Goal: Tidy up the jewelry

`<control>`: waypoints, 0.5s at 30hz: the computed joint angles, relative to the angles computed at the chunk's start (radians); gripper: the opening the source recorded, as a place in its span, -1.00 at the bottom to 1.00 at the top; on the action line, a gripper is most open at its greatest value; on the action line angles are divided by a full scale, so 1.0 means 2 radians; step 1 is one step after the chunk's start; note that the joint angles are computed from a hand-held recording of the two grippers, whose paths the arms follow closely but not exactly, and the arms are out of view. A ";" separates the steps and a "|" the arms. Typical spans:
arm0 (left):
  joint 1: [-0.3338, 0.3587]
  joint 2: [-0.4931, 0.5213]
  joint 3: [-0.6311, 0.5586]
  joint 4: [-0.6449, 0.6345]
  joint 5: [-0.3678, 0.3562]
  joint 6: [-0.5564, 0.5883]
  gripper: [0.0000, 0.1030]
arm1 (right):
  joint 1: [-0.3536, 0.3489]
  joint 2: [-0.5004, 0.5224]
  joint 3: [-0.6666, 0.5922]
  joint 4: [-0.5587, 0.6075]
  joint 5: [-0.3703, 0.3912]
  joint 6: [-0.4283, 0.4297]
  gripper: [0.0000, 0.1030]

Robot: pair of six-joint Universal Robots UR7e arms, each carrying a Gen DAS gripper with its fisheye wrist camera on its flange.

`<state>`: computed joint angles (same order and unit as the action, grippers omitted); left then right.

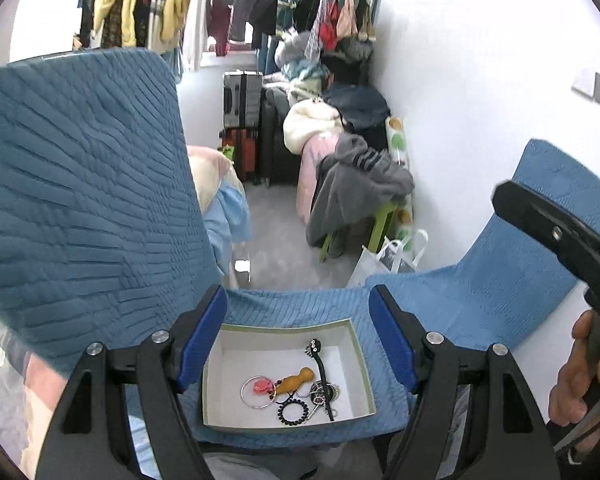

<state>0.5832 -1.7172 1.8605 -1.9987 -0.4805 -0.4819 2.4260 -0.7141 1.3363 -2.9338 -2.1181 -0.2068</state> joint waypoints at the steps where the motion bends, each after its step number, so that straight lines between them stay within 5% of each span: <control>1: -0.007 -0.005 0.004 0.002 0.007 -0.007 0.47 | 0.002 -0.003 0.005 -0.008 -0.003 0.001 0.47; 5: -0.026 -0.023 0.019 0.008 0.021 -0.033 0.49 | 0.011 -0.018 0.029 -0.027 -0.014 0.009 0.57; 9: -0.041 -0.036 0.028 0.021 0.025 -0.058 0.50 | 0.018 -0.027 0.055 -0.054 -0.031 0.006 0.91; 15: -0.058 -0.045 0.029 0.106 0.041 -0.135 0.51 | 0.021 -0.039 0.090 -0.050 -0.049 0.027 0.99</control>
<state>0.4677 -1.8082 1.9193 -1.7857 -0.3981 -0.7515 2.4672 -0.7929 1.5171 -3.0340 -2.2155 -0.1524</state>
